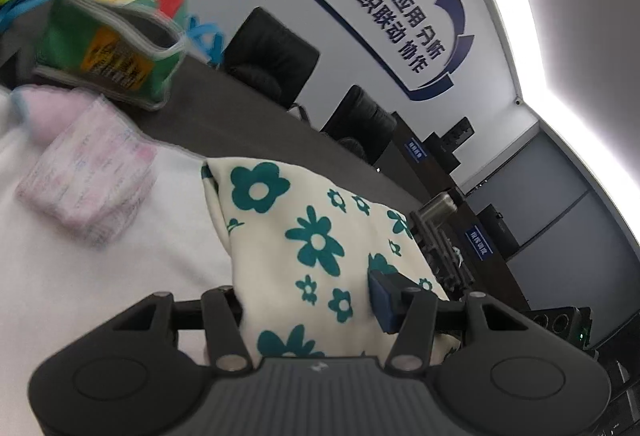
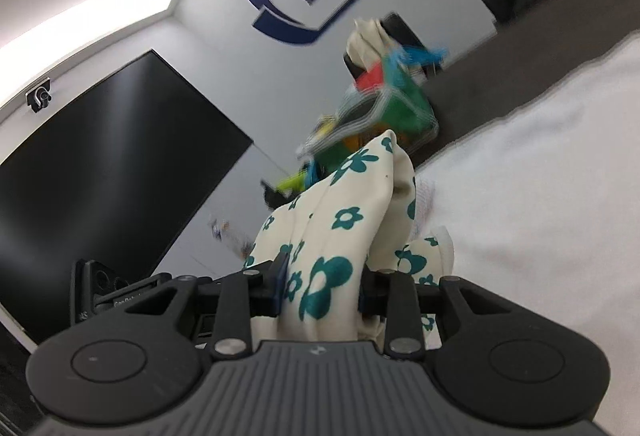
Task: Fold clothes
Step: 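Lift the folded bundle with both grippers and carry it across the towel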
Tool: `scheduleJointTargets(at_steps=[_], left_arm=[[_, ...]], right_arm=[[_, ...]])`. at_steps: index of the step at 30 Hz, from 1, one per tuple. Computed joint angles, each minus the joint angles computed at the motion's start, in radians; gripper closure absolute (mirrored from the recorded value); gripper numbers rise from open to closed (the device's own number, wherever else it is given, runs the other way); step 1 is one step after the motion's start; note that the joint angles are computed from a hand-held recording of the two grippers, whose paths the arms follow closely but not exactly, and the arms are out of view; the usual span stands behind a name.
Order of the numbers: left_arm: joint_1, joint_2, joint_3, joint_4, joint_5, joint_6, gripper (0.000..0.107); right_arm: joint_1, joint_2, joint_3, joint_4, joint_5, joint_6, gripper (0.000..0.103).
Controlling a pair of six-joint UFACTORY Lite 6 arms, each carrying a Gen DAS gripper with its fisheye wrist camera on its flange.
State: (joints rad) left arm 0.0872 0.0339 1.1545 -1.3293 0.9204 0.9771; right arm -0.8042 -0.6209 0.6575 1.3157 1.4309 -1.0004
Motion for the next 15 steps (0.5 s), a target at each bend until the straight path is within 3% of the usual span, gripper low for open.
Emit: scheduleJointTargets(at_steps=[8,12,15], left_arm=[[-0.287,0.42,0.548,0.095,-0.266,-0.193,0.056],[-0.359,0.713,0.745,-0.047,-0.367,-0.058,0.056],[-0.382,0.972,0.928,-0.033,-0.401,-0.086,0.055]], right_arm=[[0.012,0.477,0.524,-0.007,-0.075,-0.031,0.073],[0.042,0.743,0.739,-0.029,-0.149,-0.056,0.073],[0.07,0.996,0.909,-0.071,-0.189,-0.073,0.072]])
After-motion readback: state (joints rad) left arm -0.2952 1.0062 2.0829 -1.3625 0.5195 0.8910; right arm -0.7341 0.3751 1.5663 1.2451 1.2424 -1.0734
